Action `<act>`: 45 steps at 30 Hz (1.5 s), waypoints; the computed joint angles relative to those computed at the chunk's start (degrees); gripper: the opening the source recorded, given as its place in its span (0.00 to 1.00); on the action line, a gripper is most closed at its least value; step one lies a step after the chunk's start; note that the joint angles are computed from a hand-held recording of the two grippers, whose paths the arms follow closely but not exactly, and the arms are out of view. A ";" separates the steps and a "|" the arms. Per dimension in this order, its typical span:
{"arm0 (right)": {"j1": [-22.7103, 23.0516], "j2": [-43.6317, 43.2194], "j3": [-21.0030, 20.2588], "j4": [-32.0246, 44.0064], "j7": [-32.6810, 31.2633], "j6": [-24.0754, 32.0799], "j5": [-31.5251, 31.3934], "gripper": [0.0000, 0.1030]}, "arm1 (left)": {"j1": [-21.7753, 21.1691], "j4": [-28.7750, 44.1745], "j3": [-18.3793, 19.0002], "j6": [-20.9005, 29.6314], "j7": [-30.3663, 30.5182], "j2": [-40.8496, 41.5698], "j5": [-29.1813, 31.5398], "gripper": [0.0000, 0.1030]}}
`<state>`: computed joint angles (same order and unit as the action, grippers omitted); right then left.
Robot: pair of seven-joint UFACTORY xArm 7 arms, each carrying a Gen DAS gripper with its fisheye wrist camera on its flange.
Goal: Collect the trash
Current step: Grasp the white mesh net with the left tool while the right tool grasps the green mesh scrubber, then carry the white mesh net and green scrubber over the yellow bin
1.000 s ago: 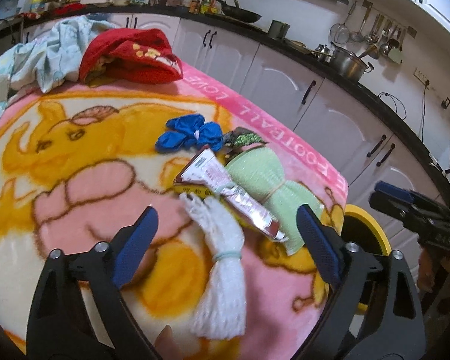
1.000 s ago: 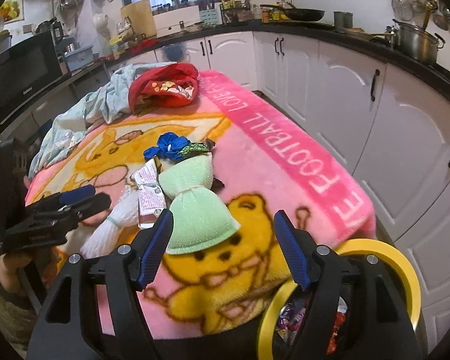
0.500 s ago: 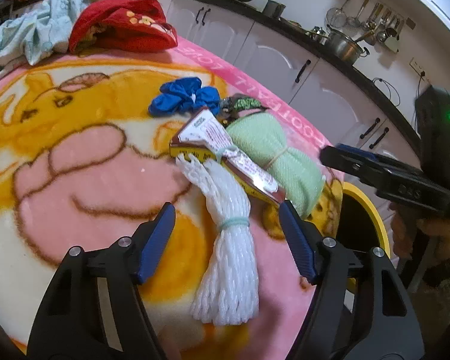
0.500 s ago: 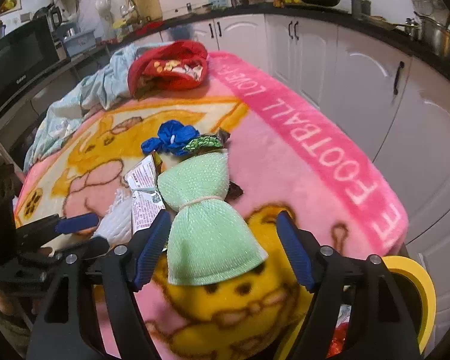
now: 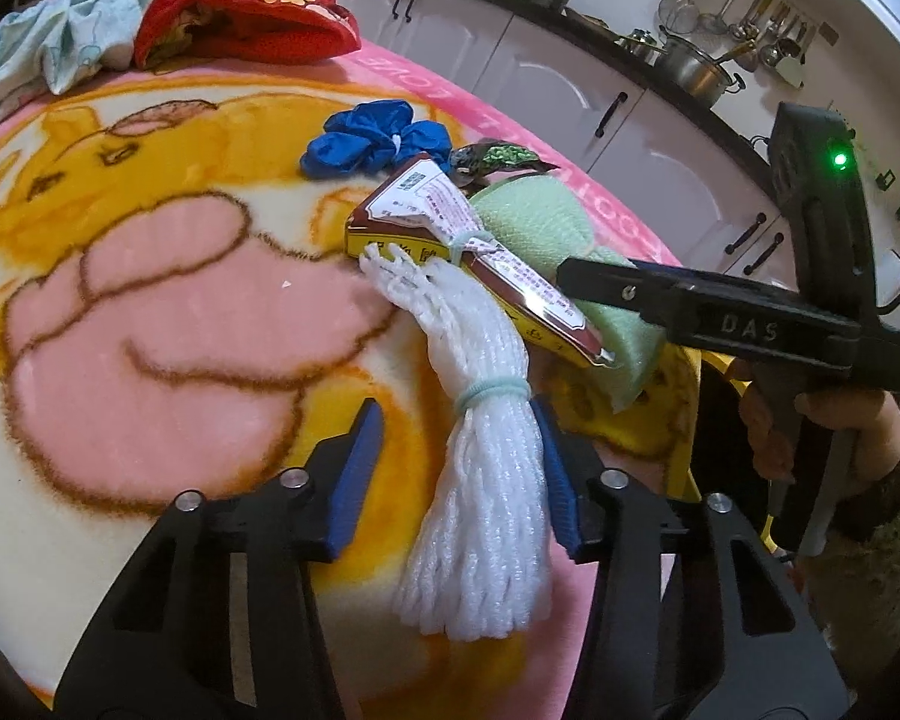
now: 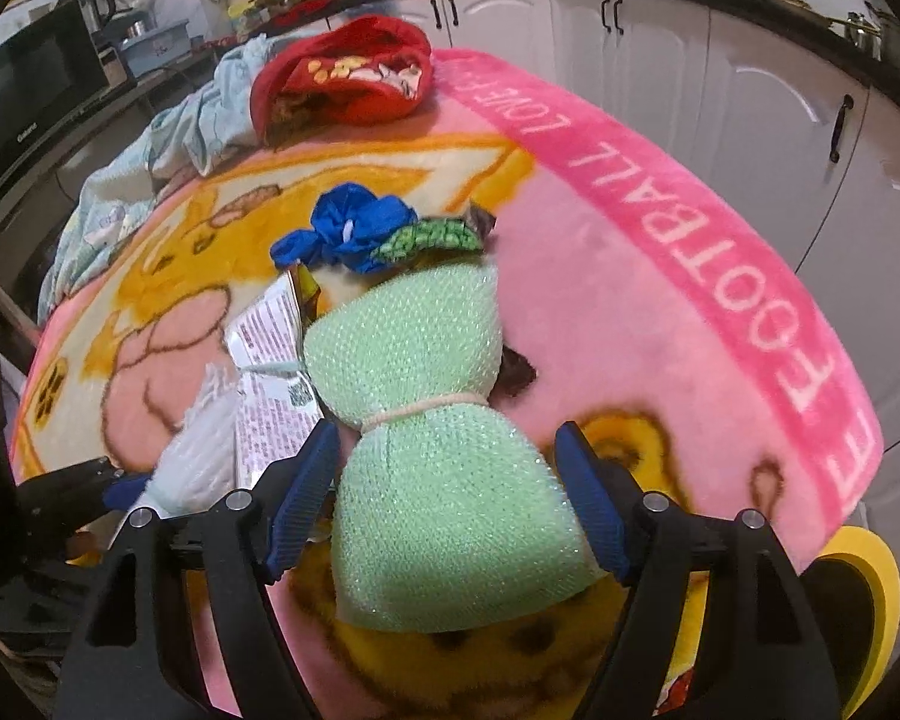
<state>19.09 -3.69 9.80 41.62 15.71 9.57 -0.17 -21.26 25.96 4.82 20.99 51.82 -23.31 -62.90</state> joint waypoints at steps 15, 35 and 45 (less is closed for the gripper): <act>-1.25 -4.01 0.55 -4.51 3.69 0.87 -2.33 0.58 | 1.04 -1.33 0.71 0.21 -1.27 -1.32 2.99 0.13; -2.79 -17.85 0.51 -14.03 7.00 0.95 -2.26 0.56 | -3.30 -5.43 4.14 -4.03 -11.46 -11.14 14.35 0.12; -2.71 -26.59 -0.01 -17.77 6.85 2.19 -1.20 0.56 | -9.71 -4.35 5.83 -6.77 -16.01 -12.76 18.92 0.12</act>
